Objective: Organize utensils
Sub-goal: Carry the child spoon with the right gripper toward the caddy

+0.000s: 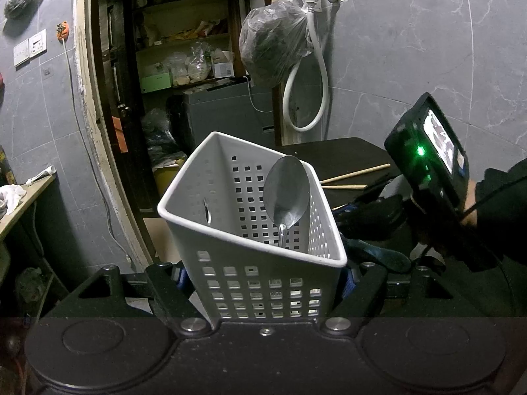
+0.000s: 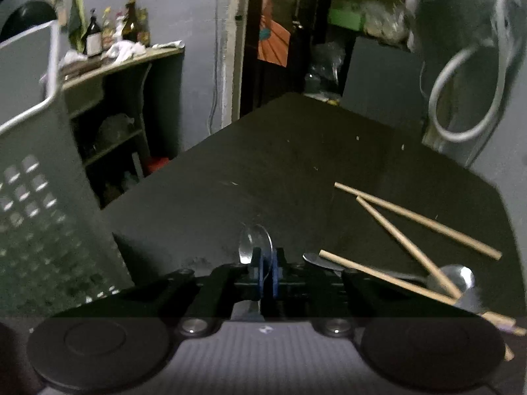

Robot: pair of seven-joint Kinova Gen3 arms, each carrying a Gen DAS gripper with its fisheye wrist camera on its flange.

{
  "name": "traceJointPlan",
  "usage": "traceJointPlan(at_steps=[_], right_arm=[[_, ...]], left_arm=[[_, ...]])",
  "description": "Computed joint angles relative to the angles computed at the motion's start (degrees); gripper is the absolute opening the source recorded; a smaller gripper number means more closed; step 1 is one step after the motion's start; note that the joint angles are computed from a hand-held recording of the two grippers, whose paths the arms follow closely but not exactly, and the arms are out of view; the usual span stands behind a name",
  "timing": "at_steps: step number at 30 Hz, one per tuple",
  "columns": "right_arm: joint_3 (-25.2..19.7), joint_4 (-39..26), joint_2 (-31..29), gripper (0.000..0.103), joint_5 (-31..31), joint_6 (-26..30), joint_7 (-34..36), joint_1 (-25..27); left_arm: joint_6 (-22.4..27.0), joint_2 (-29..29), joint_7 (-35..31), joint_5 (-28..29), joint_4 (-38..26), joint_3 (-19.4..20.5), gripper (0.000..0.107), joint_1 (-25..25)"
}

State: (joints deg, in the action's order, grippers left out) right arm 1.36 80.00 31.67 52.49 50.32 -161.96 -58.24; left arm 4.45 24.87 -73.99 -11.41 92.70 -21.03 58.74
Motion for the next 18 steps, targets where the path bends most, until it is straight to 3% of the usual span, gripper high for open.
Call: traceJointPlan(at_steps=[6, 18], right_arm=[[-0.1, -7.3, 5.2, 0.002, 2.2, 10.7, 10.2, -5.3], [0.0, -7.4, 4.8, 0.002, 0.4, 9.9, 13.7, -5.5]], left_arm=[[0.0, 0.0, -0.1, 0.1, 0.0, 0.0, 0.079, -0.1], [-0.1, 0.0, -0.4, 0.4, 0.1, 0.1, 0.079, -0.1]])
